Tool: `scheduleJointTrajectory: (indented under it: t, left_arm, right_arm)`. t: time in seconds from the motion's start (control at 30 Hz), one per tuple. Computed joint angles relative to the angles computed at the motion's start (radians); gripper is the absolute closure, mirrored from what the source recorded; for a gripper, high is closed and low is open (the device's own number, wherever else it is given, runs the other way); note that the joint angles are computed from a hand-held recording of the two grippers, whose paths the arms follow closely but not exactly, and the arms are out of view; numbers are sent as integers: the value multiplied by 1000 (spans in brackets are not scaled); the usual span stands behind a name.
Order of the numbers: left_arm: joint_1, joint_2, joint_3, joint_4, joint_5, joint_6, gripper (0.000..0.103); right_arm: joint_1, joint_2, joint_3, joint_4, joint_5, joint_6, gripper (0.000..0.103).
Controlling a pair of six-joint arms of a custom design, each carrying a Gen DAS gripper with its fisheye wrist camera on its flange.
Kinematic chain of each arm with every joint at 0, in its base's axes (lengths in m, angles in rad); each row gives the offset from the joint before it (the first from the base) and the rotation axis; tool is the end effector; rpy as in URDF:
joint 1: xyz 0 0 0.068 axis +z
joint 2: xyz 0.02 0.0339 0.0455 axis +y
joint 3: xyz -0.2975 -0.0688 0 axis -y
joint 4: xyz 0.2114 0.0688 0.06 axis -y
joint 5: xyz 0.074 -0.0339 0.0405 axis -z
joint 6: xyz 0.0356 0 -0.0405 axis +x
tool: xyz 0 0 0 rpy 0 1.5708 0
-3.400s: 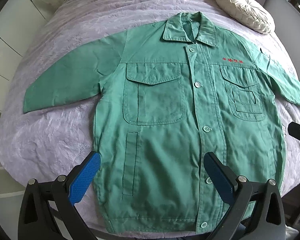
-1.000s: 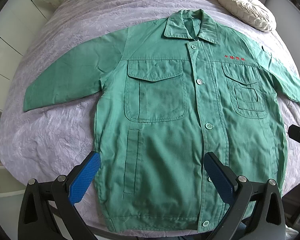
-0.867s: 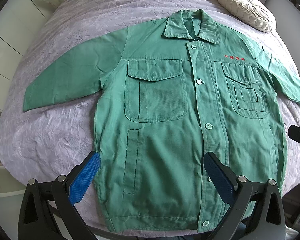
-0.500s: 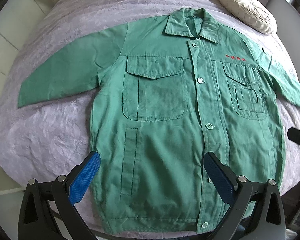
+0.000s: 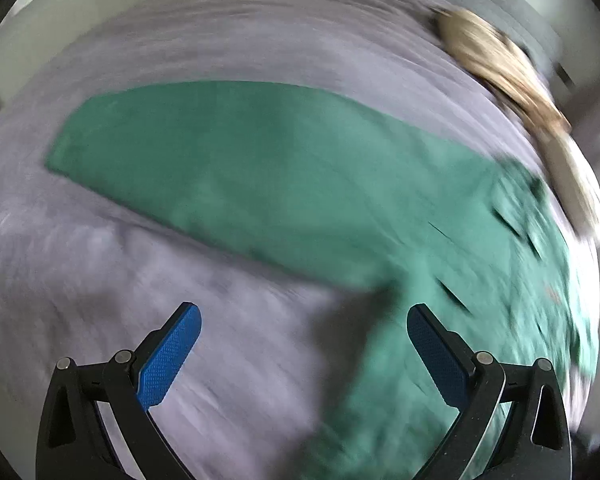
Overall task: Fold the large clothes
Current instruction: 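Grasp the jacket side edge and sleeve with the left tool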
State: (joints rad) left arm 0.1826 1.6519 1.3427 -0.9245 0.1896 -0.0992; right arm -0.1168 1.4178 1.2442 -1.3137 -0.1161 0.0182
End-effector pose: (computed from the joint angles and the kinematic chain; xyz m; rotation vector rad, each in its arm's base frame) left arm 0.2960 0.0478 0.3000 -0.3468 2.7660 -0.2450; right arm 0.2015 -0.0195 0.3211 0.1982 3.0414 0.1706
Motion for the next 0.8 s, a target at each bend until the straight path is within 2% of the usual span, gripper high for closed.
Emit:
scheduleJointTrajectory:
  t: [0.13,0.27,0.33,0.43,0.57,0.7,0.73,0.77,0.8]
  left_arm:
    - [141,145,-2,77,148,-1,0]
    - [166,232,-25,134,359,-5,0]
    - [163,246,-22,192,404,-26,0]
    - [196,256,18,290,386,-66,0]
    - [285,366,163,291,301,-81,0]
    - [329,421,233,307,195,-77,0]
    - [341,420,230,315,180,-70,5]
    - [356,419,230,307,165,-54,25]
    - [363,428,242,295,148,-39,40]
  right_arm:
    - [164,48,-61,112,-5,100,0]
    - [246,102,-82,186,-19,153,0]
    - [267,119,-74,204,-32,170,0]
    - [296,132,-60,230,-21,179,0]
    - [296,153,-56,256,-19,178,0]
    - [307,184,-78,309,-7,203,0]
    - [310,190,-86,320,-7,213,0]
    - [314,194,-92,329,-9,222,0]
    - [318,199,-96,336,-12,232,0]
